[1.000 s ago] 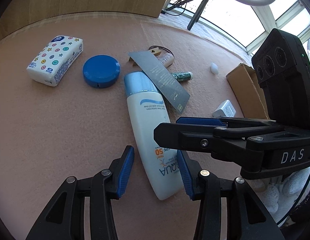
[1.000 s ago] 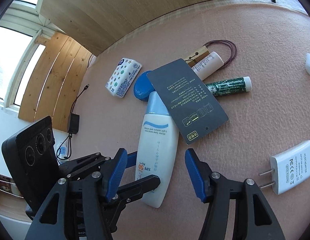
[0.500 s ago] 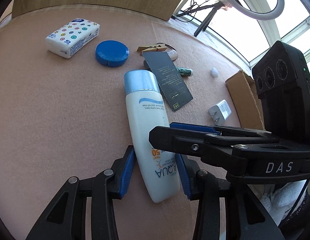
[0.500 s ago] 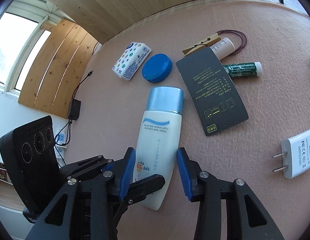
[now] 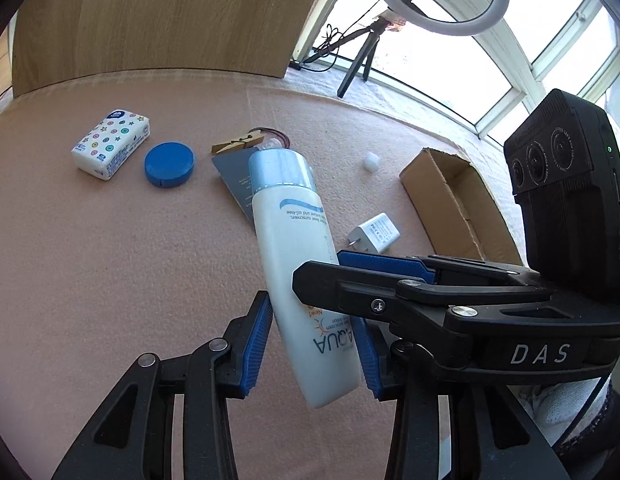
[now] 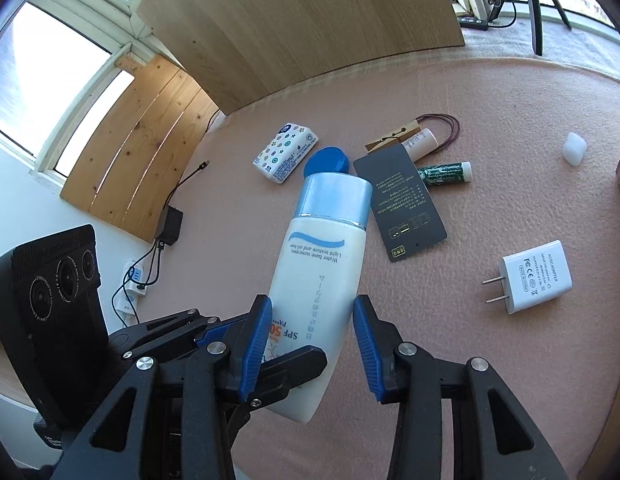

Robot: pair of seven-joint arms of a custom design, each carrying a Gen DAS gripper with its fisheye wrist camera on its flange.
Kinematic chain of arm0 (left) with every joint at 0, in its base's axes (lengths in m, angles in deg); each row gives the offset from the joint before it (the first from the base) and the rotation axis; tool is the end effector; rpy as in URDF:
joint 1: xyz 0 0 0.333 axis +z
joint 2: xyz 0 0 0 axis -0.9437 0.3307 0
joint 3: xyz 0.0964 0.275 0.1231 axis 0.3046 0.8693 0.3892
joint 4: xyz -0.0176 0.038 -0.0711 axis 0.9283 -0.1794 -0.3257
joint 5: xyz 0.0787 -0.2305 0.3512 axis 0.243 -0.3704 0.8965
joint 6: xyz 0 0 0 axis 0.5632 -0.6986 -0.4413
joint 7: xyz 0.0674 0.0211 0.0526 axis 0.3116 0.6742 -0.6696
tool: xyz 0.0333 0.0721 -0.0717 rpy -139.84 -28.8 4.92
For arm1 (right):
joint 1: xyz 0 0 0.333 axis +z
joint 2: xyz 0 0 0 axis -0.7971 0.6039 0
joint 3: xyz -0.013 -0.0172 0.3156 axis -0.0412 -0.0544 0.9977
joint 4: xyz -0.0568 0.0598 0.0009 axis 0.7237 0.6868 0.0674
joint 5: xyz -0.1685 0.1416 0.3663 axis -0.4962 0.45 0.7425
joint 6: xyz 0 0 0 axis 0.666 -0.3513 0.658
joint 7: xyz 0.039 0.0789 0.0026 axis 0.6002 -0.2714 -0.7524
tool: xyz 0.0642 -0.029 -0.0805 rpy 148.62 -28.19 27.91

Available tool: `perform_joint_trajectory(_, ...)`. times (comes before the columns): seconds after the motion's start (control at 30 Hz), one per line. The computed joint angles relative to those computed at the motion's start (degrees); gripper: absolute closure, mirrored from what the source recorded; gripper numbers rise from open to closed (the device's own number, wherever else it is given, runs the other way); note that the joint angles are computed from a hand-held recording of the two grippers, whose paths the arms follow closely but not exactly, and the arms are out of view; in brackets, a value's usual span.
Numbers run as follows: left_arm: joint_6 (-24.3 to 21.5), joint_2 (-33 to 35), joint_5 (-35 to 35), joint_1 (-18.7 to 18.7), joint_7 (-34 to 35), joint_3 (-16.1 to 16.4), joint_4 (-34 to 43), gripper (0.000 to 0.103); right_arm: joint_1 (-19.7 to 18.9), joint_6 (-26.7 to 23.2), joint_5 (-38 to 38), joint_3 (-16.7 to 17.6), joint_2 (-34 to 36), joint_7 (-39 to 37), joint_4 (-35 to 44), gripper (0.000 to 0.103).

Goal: Organize objects
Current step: 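Close the left tool on the sunscreen bottle and lift it toward the box, then carry the sunscreen bottle over the box and open the left tool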

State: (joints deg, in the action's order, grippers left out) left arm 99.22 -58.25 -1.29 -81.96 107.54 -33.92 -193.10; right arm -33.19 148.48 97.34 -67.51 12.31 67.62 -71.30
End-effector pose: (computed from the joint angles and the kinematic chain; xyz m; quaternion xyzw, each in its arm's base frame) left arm 0.6018 -0.2712 0.4455 0.4760 -0.8170 0.3197 0.0609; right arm 0.5672 0.3367 0.4485 -0.6106 0.7104 0.0381 0.3479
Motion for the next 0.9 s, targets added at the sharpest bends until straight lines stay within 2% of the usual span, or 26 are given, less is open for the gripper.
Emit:
perform_joint_trajectory(0.23, -0.58, 1.20, -0.67, -2.48, 1.61, -2.03, 3.31, 0.060, 1.40, 3.49, -2.22, -3.53, -9.63, 4.78, -9.90, 0.064)
perform_joint_trajectory(0.4, -1.51, 3.27, 0.12, -4.95, 1.86, -3.47, 6.74, 0.060, 2.55, 4.34, -9.27, -6.92, -16.56, 12.17, -16.89, 0.064)
perform_joint_trajectory(0.63, -2.06, 7.62, 1.45, -8.72, 1.40, -5.41, 12.43, 0.060, 2.02, 4.46, -18.48, -10.29, -25.99, 21.53, -25.82, 0.064)
perform_joint_trajectory(0.9, -2.76, 13.83, 4.52, -12.95, -1.47, -6.66, 19.85, 0.060, 1.21, 2.40, -26.49, -14.21, -33.41, 27.74, -32.16, 0.064)
